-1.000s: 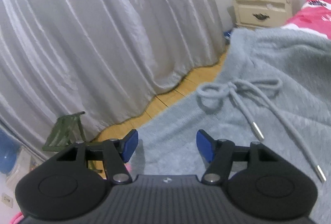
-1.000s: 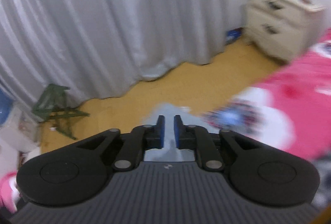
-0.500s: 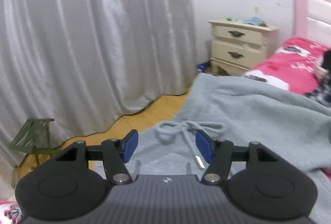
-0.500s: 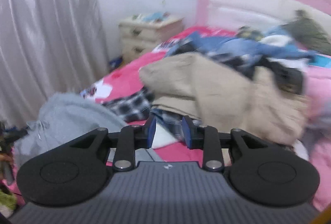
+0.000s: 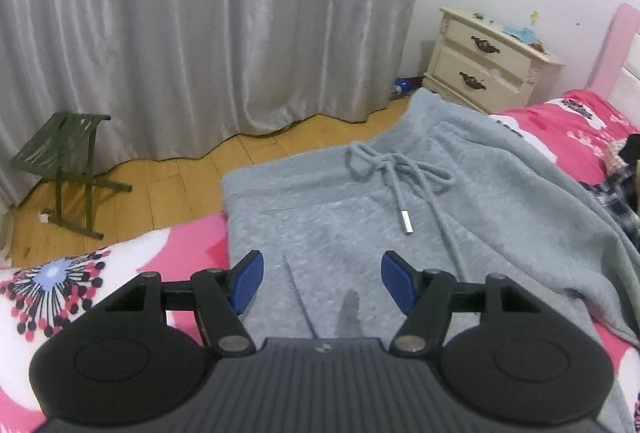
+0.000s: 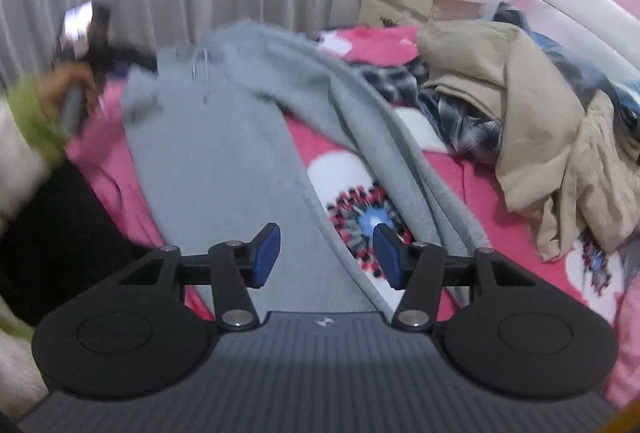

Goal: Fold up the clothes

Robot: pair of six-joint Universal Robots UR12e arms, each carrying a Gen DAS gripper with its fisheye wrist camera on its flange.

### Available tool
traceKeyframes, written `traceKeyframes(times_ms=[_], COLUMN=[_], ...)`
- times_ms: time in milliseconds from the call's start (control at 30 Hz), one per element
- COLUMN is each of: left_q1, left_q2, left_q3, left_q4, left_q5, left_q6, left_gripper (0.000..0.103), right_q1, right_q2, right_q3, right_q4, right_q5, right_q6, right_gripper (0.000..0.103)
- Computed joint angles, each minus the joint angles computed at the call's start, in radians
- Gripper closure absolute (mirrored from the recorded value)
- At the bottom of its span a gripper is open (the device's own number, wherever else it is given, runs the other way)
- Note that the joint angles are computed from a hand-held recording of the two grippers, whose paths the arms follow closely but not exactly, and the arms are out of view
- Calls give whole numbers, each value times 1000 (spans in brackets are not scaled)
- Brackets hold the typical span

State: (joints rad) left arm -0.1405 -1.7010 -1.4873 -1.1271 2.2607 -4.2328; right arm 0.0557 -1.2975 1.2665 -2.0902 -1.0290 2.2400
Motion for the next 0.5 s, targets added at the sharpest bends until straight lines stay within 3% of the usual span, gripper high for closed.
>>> traceKeyframes(times_ms=[67,133,300,400,500], left_q1=[-14,-22,-25,-23,-24], left_q2=[-26,-63,-205,-276,-283], left_q3=[24,64,211,260,182], left_q4=[59,133,356,431,601], left_q5=[11,-16,-165,-202,-218], left_q6=[79,176,490,621,722], left_gripper=[37,37,36,37,37], right_q1=[7,11,14,37,60], right_q2=[28,76,195,257,306], right_q3=[-19,-69,-218,-282,-343], right_q4=[-62,-103,-51,-39,23], right_q5=[-29,-49,-24,-68,-151], right_q6=[16,94,314,323,310], right_gripper=[52,52,52,54,55])
